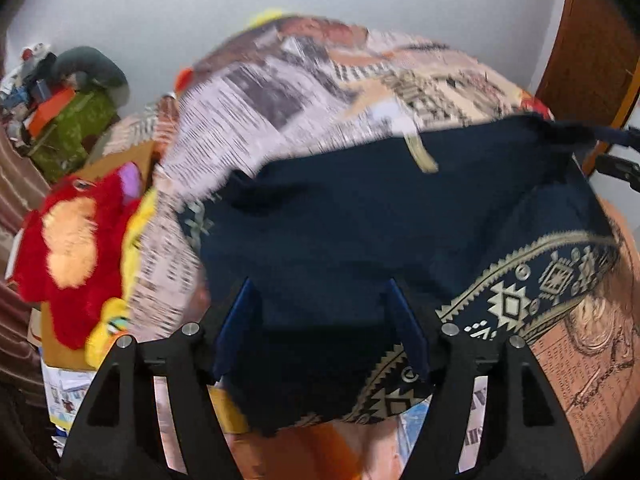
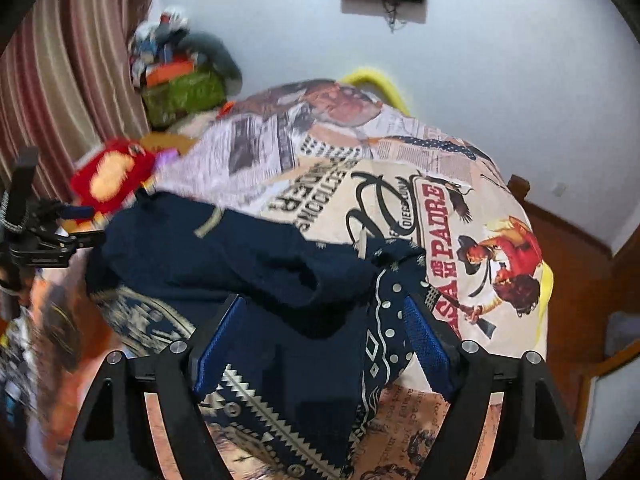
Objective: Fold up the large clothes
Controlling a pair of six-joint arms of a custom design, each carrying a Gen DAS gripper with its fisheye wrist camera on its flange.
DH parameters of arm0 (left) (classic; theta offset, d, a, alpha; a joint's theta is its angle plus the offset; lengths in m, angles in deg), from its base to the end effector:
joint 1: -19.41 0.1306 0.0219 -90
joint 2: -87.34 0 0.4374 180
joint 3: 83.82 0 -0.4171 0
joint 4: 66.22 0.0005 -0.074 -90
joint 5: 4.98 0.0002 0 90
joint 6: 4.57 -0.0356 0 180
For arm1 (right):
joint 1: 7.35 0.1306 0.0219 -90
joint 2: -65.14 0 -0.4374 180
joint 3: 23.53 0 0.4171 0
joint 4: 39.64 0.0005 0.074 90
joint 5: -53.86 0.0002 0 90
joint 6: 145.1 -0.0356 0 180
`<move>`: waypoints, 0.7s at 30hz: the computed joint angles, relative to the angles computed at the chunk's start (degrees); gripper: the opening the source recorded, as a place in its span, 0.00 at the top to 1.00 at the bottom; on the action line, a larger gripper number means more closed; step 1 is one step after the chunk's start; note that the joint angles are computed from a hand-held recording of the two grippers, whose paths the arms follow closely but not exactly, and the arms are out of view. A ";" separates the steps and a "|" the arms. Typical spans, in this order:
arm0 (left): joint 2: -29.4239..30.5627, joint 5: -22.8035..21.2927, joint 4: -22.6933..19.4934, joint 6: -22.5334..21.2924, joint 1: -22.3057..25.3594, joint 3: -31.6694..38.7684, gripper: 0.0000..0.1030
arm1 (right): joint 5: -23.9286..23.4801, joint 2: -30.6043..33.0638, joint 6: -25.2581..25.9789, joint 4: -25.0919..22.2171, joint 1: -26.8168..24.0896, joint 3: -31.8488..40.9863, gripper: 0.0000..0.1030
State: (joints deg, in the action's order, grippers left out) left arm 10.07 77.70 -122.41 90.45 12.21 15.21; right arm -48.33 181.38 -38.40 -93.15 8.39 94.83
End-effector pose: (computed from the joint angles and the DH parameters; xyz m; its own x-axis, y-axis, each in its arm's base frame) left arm 0.5850 -0.0698 0.4357 -0.8603 0.0212 -0.5094 -0.0144 0.9977 0.0659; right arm 0.6717 0.1966 0.4532 -0.6077 -0.4631 -0.6451 -0.5916 0.8060 -0.0213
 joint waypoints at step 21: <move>6.21 -8.12 2.91 1.57 2.93 4.16 0.34 | 5.90 15.10 -14.10 -1.64 -0.55 19.27 0.93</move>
State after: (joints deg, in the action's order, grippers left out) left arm 16.28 69.58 -119.50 92.02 15.14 19.37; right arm -42.43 196.48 -52.50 -94.79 7.84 114.10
